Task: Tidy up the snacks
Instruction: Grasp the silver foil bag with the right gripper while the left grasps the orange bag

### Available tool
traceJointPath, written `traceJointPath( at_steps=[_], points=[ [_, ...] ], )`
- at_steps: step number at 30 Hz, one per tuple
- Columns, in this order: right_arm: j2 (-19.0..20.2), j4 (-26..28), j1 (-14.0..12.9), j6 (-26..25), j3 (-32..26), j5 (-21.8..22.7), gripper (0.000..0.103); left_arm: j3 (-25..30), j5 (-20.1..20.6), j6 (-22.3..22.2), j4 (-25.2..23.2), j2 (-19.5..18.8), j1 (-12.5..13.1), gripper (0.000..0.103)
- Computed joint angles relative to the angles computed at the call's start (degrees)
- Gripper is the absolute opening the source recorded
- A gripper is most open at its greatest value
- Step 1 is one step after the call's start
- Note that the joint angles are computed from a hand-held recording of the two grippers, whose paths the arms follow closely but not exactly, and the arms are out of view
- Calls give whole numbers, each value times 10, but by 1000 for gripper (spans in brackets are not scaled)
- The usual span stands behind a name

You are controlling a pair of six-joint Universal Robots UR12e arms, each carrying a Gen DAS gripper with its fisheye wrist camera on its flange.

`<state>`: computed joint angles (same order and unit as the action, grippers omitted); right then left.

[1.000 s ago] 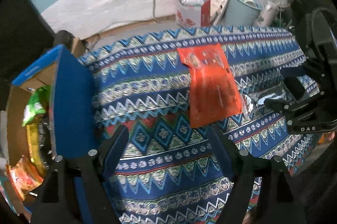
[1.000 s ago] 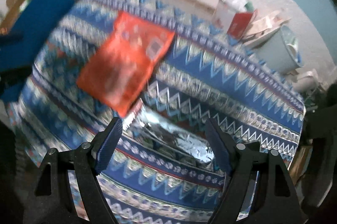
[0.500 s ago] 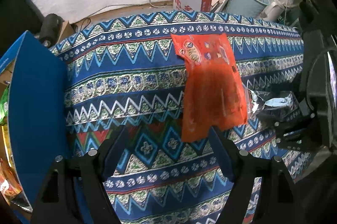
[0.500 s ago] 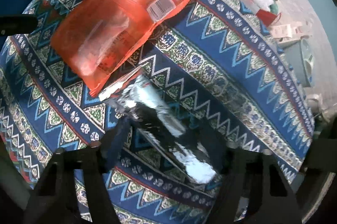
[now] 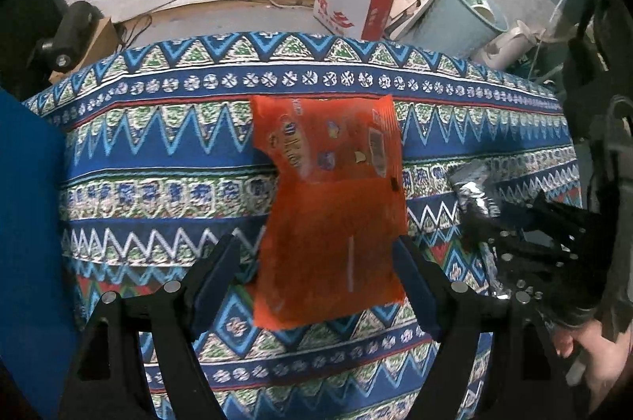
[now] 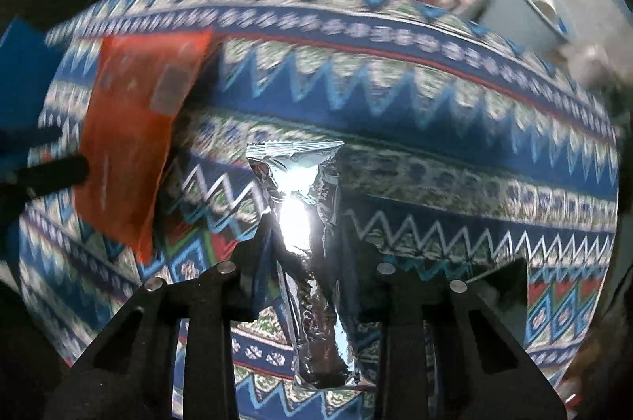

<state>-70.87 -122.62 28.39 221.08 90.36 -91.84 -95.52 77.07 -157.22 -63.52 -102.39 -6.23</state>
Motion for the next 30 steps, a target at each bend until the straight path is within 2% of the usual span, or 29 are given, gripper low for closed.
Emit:
traceJointPath(
  at_steps=[4,7,10,13,16,19,20,21,22,23,25,28,30],
  points=[
    [-11,-42,-8,31,21,-1,30,4,10,-28,4,-10,-10,80],
    [-12,-45,-9,44,25,2,33,6,22,-46,11,-16,-18,82],
    [-13,-35,-10,49,24,-2,45,6,33,-59,21,-21,-24,88],
    [-14,-26,-7,50,25,-4,55,7,54,-66,26,-29,-33,88],
    [-11,-3,1,39,14,-17,55,3,63,-63,38,-31,-39,94],
    [-6,11,9,34,4,-33,54,-5,67,-47,57,-29,-44,93],
    [-3,18,13,33,-1,-41,48,-10,65,-39,66,-26,-45,91],
    [1,29,17,31,-7,-53,42,-14,71,-37,78,-25,-47,84],
    [3,37,22,27,-13,-64,31,-19,69,-31,87,-22,-47,78],
    [5,37,24,22,-14,-68,30,-21,63,-27,90,-20,-47,73],
    [5,27,26,24,-14,-65,29,-22,46,-21,83,-16,-44,46],
    [8,26,28,23,-17,-64,29,-21,28,-17,70,-11,-37,30],
    [10,22,30,24,-21,-64,29,-23,21,-12,69,-5,-33,25]
  ],
)
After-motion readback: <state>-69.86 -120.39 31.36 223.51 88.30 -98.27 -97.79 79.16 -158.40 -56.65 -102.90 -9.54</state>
